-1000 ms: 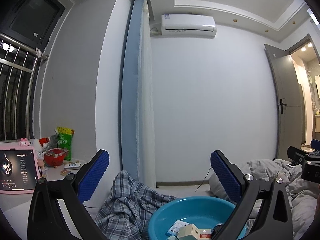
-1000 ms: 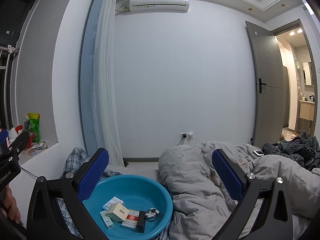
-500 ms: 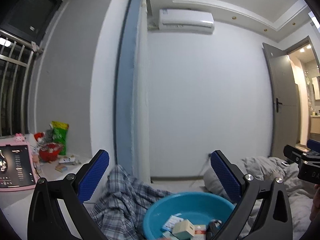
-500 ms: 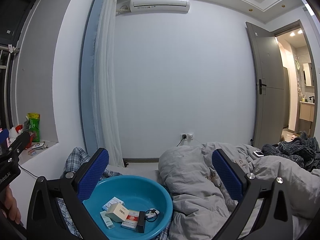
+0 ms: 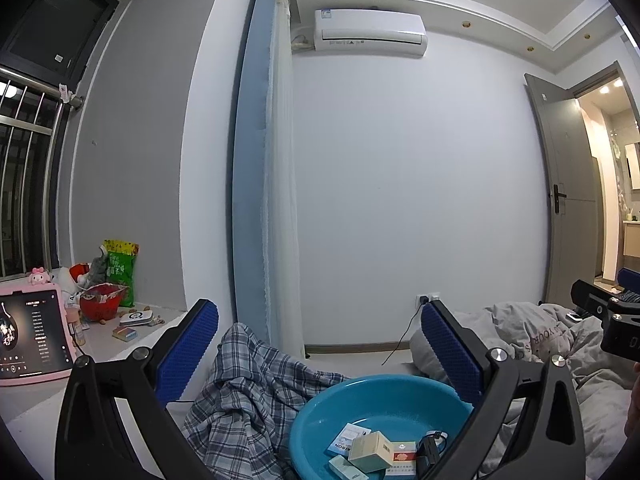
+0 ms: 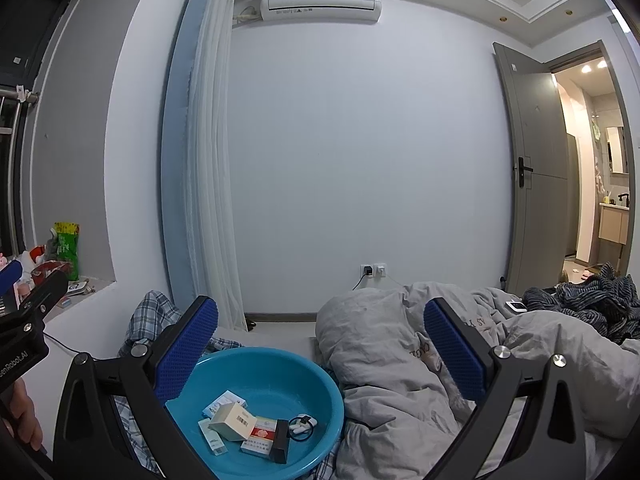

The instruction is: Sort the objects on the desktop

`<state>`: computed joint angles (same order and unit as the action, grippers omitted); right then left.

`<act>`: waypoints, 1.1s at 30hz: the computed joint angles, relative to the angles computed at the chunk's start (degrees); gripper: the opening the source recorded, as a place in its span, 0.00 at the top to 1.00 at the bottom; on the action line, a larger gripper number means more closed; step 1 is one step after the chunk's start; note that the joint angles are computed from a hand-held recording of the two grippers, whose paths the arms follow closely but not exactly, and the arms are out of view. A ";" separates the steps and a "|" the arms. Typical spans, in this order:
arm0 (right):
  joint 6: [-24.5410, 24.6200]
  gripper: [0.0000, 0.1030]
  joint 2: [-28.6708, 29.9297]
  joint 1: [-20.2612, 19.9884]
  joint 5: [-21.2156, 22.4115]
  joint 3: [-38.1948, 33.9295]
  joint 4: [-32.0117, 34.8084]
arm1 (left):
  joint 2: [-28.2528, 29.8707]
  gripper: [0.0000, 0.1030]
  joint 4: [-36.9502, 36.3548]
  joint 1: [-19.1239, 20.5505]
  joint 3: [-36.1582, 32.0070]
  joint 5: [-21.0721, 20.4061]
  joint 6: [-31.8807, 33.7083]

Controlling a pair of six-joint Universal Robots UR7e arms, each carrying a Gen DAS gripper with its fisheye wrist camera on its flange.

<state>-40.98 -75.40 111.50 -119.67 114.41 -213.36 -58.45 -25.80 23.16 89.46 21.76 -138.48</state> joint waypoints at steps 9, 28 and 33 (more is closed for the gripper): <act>-0.01 0.01 0.12 0.01 -0.11 -0.14 0.02 | 0.61 0.00 2.64 0.27 -1.17 -0.25 -2.14; 0.01 0.01 0.07 -0.15 0.71 0.35 -1.32 | 5.14 0.00 12.97 2.52 -6.88 -0.68 -9.94; 0.41 0.01 0.28 -0.45 0.18 0.05 -0.33 | 5.72 0.00 13.78 2.84 -7.52 -0.94 -10.64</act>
<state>-40.56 -75.12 111.05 -119.50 114.46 -213.69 -52.73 -12.03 25.99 81.94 20.82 -149.13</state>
